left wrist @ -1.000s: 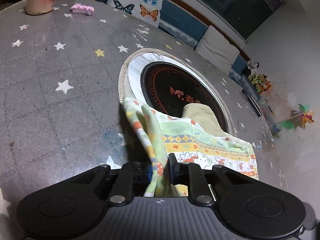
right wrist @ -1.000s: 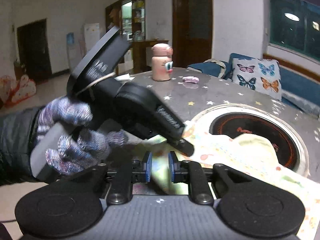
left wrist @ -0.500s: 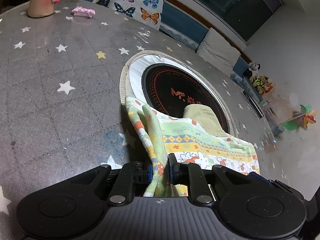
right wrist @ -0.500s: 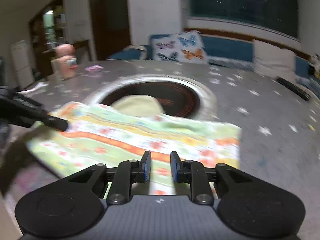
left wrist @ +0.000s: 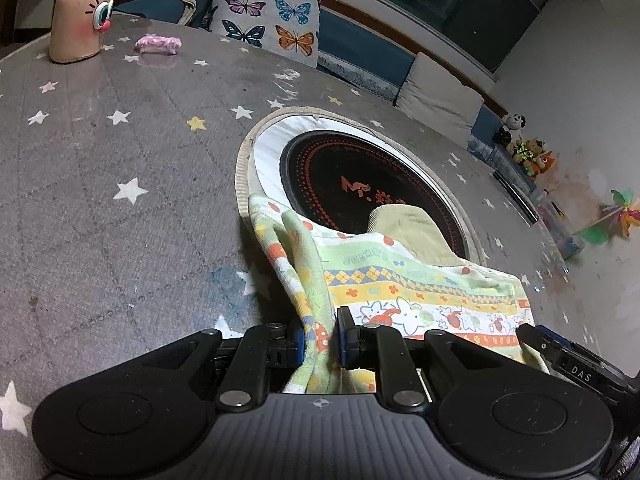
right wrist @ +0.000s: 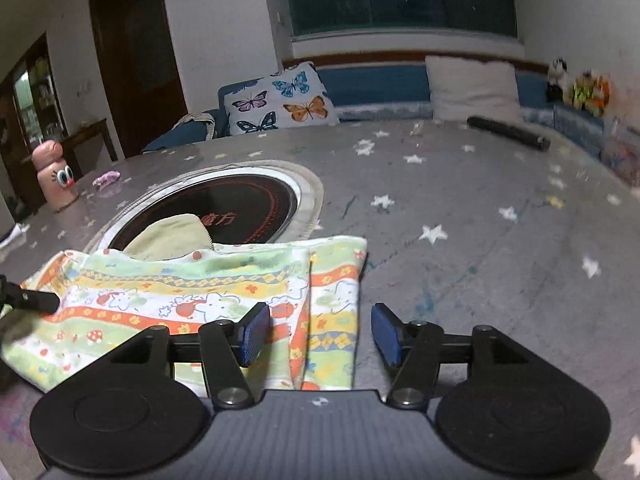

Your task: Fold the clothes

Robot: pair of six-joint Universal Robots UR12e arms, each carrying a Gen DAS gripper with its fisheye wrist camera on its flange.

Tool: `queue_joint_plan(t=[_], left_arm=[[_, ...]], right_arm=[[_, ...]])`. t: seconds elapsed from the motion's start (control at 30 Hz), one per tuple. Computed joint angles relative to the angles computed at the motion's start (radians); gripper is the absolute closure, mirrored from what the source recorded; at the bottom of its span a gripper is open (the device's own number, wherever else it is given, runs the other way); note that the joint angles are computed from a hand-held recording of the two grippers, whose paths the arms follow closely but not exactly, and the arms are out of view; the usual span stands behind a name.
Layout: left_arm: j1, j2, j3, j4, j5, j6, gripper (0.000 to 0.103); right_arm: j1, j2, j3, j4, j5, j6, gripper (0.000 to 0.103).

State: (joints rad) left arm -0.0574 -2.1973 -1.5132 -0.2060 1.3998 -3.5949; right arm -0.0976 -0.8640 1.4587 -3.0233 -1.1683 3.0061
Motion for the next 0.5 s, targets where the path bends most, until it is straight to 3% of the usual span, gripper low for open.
queue_joint_plan(t=[0.13,0.27,0.37,0.5], left_arm=[[-0.004,0.001,-0.001,0.003,0.013,0.016,0.086],[-0.009,0.000,-0.001,0.005,0.031,0.036,0.087],[-0.014,0.001,0.006,-0.009,0.047,0.051,0.088],[-0.019,0.002,0.022,-0.015,0.046,0.073,0.091]], right_arm=[[0.005,0.007,-0.005,-0.006,0.009,0.005,0.049],[0.006,0.007,-0.009,0.012,0.034,0.010,0.079],[0.007,0.001,-0.004,0.023,0.045,0.012,0.091],[-0.004,-0.009,0.013,-0.001,0.073,0.069,0.094]])
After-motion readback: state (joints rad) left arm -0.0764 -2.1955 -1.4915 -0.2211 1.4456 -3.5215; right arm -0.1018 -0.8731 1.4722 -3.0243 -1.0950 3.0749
